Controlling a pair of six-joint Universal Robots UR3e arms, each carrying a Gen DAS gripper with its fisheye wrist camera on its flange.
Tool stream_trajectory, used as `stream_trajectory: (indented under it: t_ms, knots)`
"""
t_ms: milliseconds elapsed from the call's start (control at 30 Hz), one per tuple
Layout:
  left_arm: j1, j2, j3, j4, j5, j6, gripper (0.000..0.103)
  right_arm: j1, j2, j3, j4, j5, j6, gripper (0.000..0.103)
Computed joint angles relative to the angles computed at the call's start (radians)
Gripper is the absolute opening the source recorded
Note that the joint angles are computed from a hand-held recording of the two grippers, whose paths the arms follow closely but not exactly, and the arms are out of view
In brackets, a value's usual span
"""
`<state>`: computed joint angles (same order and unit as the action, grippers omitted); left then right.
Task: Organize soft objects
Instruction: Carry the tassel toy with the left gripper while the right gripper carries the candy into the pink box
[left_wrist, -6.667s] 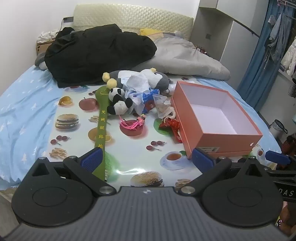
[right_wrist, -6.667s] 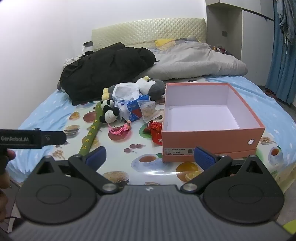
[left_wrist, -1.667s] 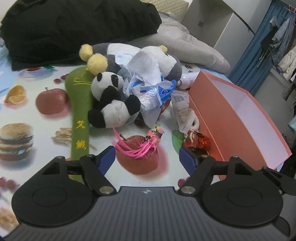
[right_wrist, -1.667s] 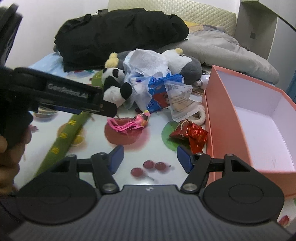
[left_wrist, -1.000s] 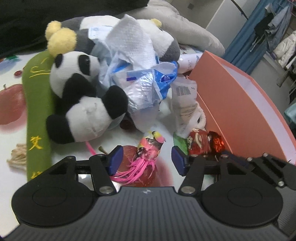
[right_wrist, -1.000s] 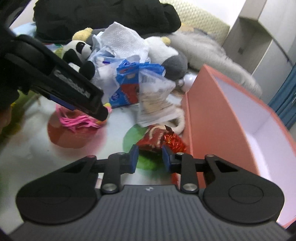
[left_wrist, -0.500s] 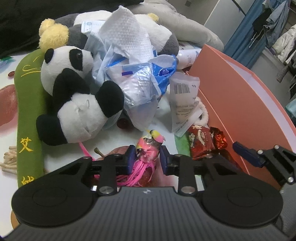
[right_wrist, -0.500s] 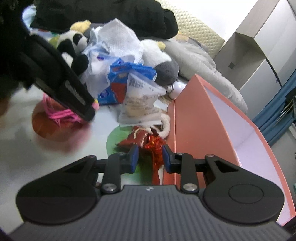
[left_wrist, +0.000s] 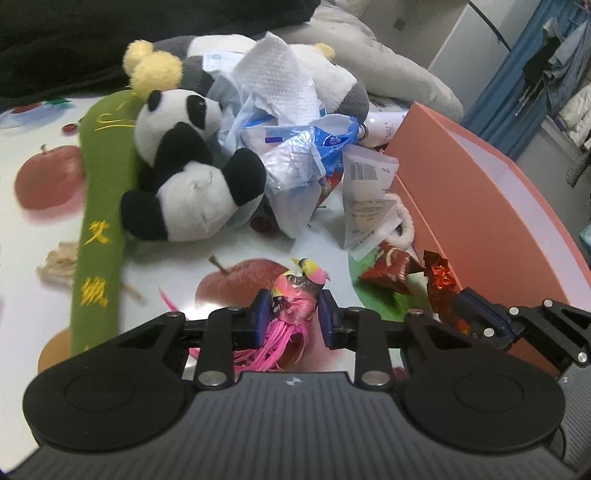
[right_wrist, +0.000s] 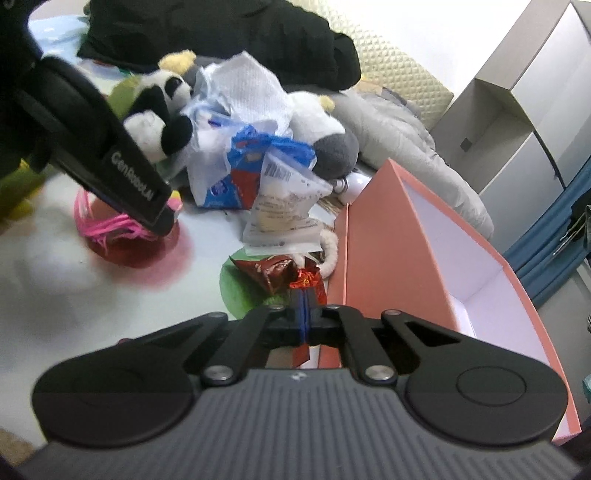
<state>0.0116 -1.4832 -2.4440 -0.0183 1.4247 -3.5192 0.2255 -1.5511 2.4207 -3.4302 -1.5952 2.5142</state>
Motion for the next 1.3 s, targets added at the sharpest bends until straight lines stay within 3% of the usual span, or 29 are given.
stream_trajectory:
  t_ms: [333,433,600,700,767,800,833,900,1000,1300]
  knots:
    - [-0.151,0.222,-0.053,-0.167,0.156,-0.147,0.033,-0.114,-0.411,0.159,0.280,0.196,-0.057,0.003]
    - [-0.222,0.285,-0.073,-0.227,0.227,-0.222,0.033,-0.180,-0.580,0.201,0.433,0.292,-0.098,0.003]
    - [-0.314,0.352,-0.104,-0.289,0.307,-0.338,0.033,-0.339,-0.879,0.211,0.827,0.478,-0.177,0.003]
    - [-0.343,0.363,-0.112,-0.299,0.338,-0.368,0.033,-0.376,-0.891,0.189,0.900,0.498,-0.130,0.004]
    - [-0.344,0.365,-0.114,-0.303,0.349,-0.377,0.033,-0.366,-0.806,0.165,0.867,0.485,-0.080,0.006]
    - [-0.338,0.373,-0.119,-0.300,0.345,-0.377,0.033,-0.352,-0.753,0.156,0.826,0.466,-0.046,0.017]
    - [-0.330,0.380,-0.125,-0.296,0.339,-0.377,0.033,-0.340,-0.713,0.153,0.789,0.446,-0.016,0.040]
    - [-0.324,0.379,-0.124,-0.293,0.338,-0.377,0.033,-0.318,-0.628,0.150,0.694,0.413,0.053,0.063]
    - [-0.318,0.376,-0.128,-0.285,0.334,-0.377,0.033,-0.251,-0.491,0.128,0.572,0.333,0.138,0.063]
    - [-0.281,0.350,-0.148,-0.246,0.300,-0.363,0.033,-0.123,-0.266,0.081,0.392,0.184,0.282,0.063]
